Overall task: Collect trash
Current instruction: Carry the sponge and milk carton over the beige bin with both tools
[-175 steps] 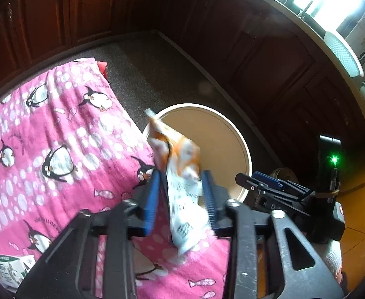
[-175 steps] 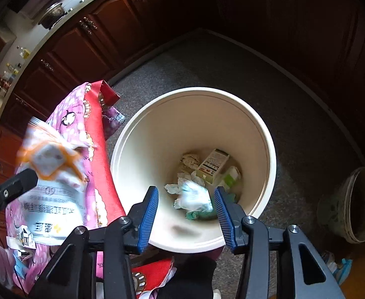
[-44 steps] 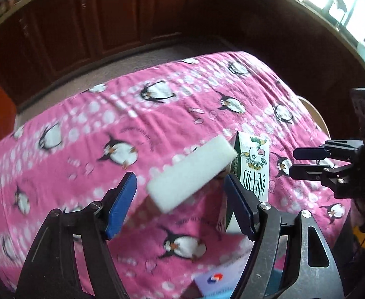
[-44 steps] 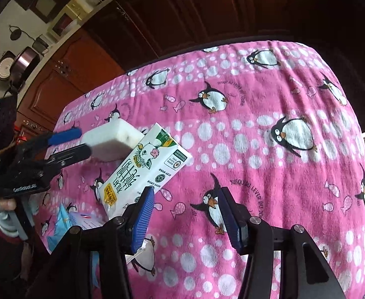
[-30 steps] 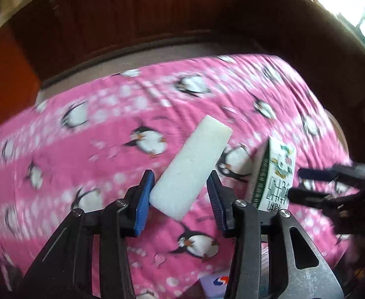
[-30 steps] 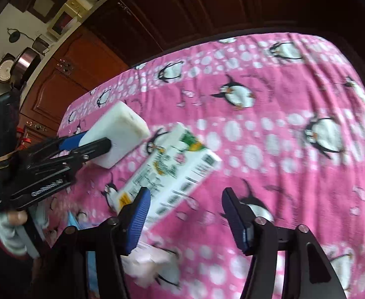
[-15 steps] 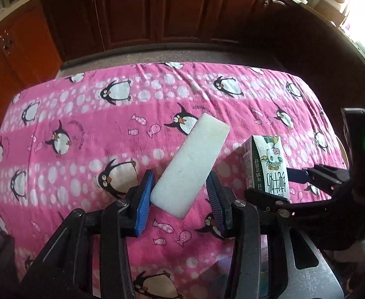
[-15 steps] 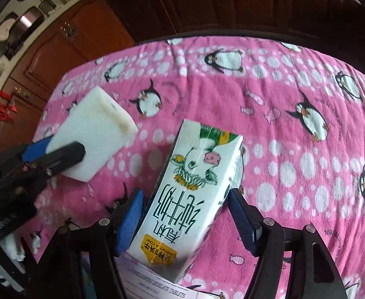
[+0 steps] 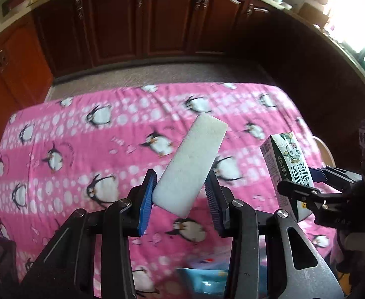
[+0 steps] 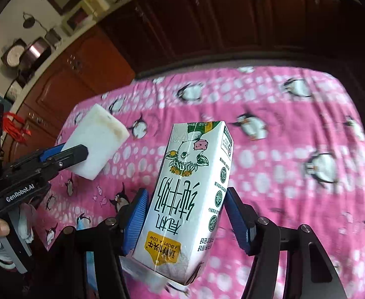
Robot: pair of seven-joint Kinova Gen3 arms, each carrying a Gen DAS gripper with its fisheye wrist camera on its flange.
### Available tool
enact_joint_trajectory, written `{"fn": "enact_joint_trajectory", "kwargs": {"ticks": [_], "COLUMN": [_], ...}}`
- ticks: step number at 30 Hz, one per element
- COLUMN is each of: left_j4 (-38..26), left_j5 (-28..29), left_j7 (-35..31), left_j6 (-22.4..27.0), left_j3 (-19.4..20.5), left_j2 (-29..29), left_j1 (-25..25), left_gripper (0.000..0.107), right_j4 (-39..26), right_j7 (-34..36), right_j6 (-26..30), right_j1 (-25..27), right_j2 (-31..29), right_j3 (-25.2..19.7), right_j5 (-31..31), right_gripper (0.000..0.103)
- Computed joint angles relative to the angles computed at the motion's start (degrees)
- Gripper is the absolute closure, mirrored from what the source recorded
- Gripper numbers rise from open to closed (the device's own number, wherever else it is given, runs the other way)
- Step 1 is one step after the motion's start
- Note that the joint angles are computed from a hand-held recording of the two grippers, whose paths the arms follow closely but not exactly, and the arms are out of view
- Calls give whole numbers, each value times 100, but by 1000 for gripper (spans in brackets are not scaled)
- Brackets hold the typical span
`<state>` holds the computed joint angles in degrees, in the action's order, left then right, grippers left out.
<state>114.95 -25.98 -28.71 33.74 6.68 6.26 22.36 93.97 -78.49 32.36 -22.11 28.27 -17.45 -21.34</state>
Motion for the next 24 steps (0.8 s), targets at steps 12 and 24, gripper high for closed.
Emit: {"fn": "enact_joint_trajectory", "kwargs": {"ticks": [12,24], "left_j4": [-1352,-3514], "left_j5": [517,1530], "left_j7": [-786,-2097], "left_j6": [266,841], "left_j3": [237,250], "left_j2": [673,2201], "left_j1": [578,1241], "left_gripper": [70,70], "right_j4": [1174,1585], "right_j7": [1039,1671], "right_j6": [-378,-127], "right_j1": [1476,2503], "right_j2": [-938,-1091], "right_j3": [25,768], "right_j5": [-913,-1414], "right_gripper": [43,44]}}
